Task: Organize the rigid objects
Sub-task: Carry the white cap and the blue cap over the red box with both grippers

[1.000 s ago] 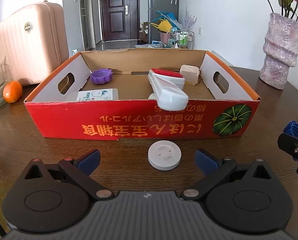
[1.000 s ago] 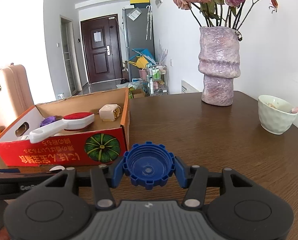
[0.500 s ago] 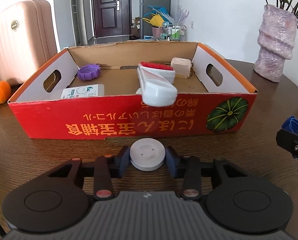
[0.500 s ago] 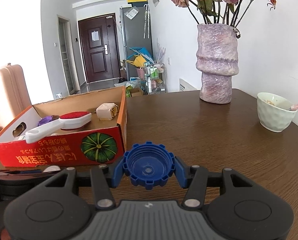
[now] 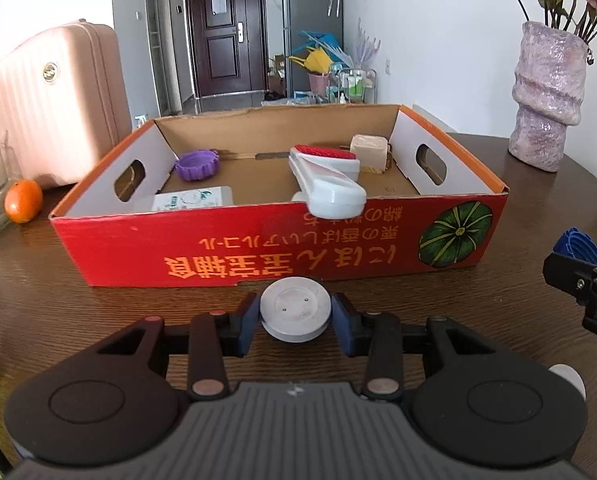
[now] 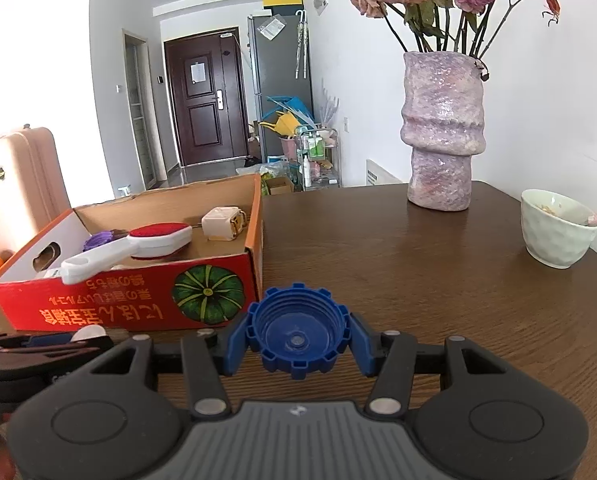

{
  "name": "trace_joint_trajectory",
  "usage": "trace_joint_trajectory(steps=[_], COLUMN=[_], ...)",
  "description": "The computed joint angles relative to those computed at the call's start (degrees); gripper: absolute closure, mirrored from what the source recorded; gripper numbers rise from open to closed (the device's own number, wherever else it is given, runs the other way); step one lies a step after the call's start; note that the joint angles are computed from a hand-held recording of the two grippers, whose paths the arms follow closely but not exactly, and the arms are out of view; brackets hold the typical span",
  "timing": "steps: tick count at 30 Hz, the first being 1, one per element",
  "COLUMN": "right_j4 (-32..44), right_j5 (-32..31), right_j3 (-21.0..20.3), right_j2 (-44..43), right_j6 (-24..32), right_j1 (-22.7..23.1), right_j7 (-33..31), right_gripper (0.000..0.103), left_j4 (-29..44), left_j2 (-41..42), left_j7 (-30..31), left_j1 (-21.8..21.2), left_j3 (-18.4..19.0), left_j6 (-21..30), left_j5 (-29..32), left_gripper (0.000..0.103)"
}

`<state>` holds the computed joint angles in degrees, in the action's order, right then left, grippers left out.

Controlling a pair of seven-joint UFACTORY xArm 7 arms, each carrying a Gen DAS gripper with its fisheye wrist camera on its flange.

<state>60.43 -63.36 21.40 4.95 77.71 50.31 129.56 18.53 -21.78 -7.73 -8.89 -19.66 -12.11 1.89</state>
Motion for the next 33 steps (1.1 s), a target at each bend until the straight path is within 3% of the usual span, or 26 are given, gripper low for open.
trace_joint_trajectory(steps=[5, 8, 18, 33], right_j4=[0.34, 0.83, 3.46, 8.90], right_j5=[-0.59, -1.22, -3.44, -5.43], right_j3=[0.09, 0.14, -0.13, -1.47], right_j2=[0.26, 0.64, 2.85, 7.19], right_j6=[-0.07, 0.11, 0.39, 2.62], right_j1=[0.25, 0.60, 2.60, 7.66], right_j7=[-0.21, -0.59, -2.20, -3.40], right_gripper=[0.051, 0.051, 0.051, 0.051], left_j4=[-2.14, -3.54, -7.75, -12.75], left_j2=[-2.76, -4.96, -12.03, -22.76], left_j7=[0.04, 0.20, 0.41, 5.70], left_j1=[-2.89, -1.92, -3.55, -9.02], left_j3=[4.28, 3.98, 8.84, 19.67], left_j6=[-0.27, 0.11, 1.58, 4.91], left_j5=[0.62, 0.71, 1.56, 1.91], left_gripper=[0.063, 0.063, 0.063, 0.063])
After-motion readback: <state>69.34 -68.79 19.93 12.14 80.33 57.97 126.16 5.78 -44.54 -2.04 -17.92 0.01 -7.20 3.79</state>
